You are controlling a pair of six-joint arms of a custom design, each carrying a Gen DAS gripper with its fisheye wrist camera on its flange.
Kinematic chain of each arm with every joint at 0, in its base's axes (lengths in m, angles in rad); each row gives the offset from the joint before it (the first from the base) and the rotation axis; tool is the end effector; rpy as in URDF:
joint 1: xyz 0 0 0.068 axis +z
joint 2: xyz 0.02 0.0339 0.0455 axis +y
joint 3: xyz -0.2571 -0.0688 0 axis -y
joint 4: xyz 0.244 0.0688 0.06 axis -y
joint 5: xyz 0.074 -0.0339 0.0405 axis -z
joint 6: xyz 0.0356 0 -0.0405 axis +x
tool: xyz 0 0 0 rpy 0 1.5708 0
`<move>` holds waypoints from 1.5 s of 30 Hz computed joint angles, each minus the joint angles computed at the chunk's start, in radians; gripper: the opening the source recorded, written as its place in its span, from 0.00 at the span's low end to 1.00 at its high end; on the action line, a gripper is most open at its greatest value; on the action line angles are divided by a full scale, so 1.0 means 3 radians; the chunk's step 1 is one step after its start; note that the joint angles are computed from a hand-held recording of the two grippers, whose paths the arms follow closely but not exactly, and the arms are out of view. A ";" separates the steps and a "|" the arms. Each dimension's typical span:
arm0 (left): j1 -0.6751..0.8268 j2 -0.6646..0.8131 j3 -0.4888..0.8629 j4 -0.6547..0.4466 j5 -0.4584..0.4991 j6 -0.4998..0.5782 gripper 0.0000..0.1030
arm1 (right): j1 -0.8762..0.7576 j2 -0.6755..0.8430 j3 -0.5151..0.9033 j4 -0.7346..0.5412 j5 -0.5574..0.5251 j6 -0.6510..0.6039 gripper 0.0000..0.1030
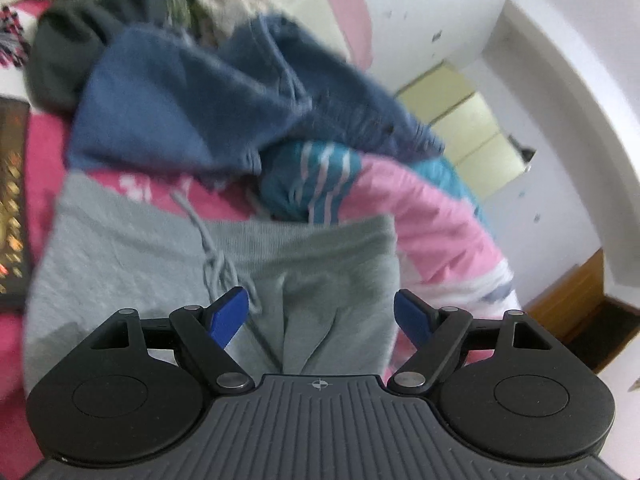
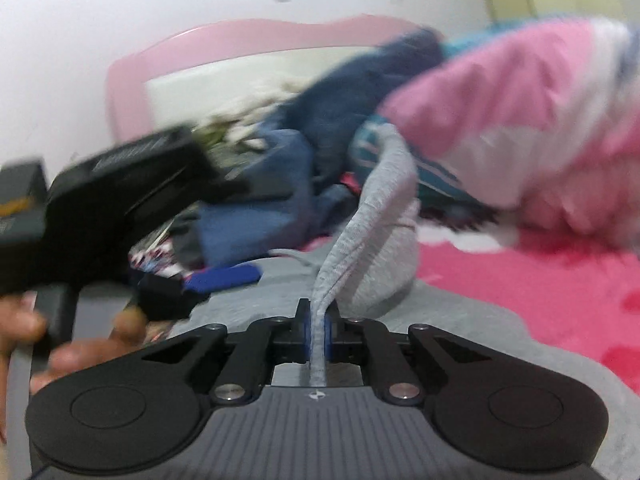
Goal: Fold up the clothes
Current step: 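Pinch the lifted sweatshirt fold with the left tool while the right tool holds it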
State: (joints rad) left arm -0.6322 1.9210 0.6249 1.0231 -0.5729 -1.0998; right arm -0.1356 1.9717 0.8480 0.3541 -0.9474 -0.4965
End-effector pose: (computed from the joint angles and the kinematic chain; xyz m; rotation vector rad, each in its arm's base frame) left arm 0.2794 -0.1807 0.1084 -0.8133 1.6683 -0.7009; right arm 0.3487 -0.0184 0.0902 -0.7926 1.9053 0.7171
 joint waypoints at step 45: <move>0.0158 -0.0044 0.0028 -0.0756 0.0078 -0.0103 0.32 | -0.2235 0.1089 0.1596 -0.3614 -0.0686 0.0940 0.50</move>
